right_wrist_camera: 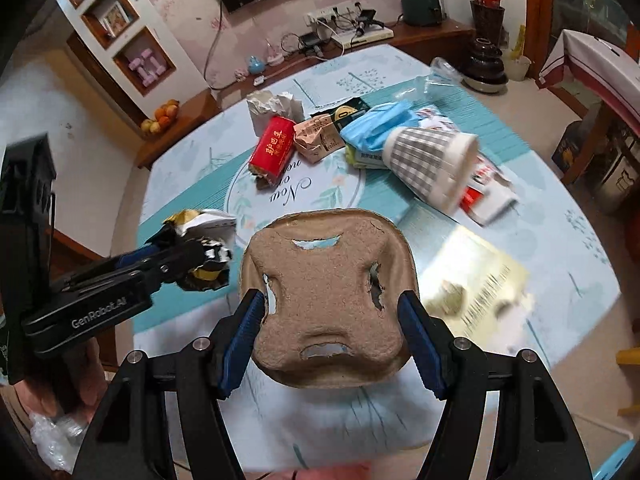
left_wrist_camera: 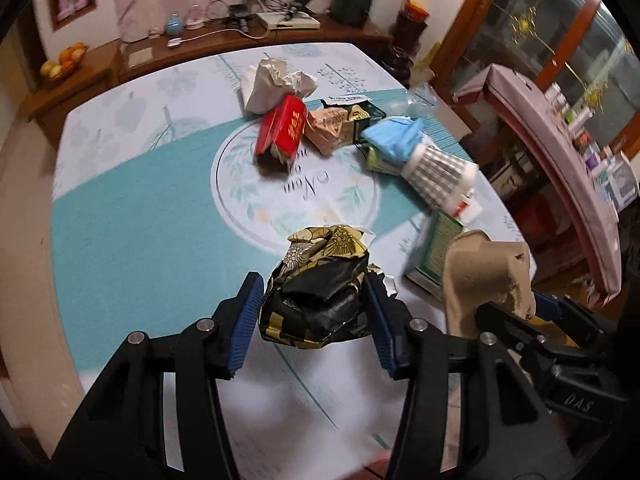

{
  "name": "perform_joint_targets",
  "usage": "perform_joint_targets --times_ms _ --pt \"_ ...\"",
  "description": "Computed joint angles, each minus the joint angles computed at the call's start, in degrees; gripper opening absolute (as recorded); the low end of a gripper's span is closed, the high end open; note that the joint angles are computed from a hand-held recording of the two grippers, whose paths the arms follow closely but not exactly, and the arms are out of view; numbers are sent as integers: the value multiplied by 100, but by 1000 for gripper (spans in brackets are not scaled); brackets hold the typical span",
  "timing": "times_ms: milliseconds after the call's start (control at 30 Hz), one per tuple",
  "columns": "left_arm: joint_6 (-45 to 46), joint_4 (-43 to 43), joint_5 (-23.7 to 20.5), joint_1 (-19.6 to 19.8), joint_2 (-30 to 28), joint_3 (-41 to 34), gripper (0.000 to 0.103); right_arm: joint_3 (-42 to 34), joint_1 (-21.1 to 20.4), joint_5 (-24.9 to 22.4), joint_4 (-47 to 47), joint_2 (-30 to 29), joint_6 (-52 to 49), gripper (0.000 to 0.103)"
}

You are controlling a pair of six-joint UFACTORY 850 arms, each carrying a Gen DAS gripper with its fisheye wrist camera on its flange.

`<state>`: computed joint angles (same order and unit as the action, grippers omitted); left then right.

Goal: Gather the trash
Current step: 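Lower both held items over the floor bin and open both tools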

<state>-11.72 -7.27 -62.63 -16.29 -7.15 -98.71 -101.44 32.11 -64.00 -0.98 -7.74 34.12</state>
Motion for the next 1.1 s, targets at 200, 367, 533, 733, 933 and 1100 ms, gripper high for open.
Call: perform_joint_targets --times_ms 200,367,533,733,933,1100 --pt "-1409 916 -229 -837 861 749 48 1017 -96 27 188 1124 -233 69" --pt "-2495 1006 -288 -1634 1423 1343 48 1839 -228 -137 389 2020 -688 69" --pt "-3798 1751 -275 -2810 1764 1929 48 2711 -433 -338 537 2856 -1074 69" --pt "-4483 1980 -182 -3744 1713 2430 48 3948 -912 -462 921 3806 -1713 69" --pt "-4651 1833 83 -4163 1433 2893 48 5127 -1226 -343 929 4426 -1902 69" --pt "-4826 1916 556 -4304 1200 3383 48 6117 -1353 86 978 4713 -2219 69"
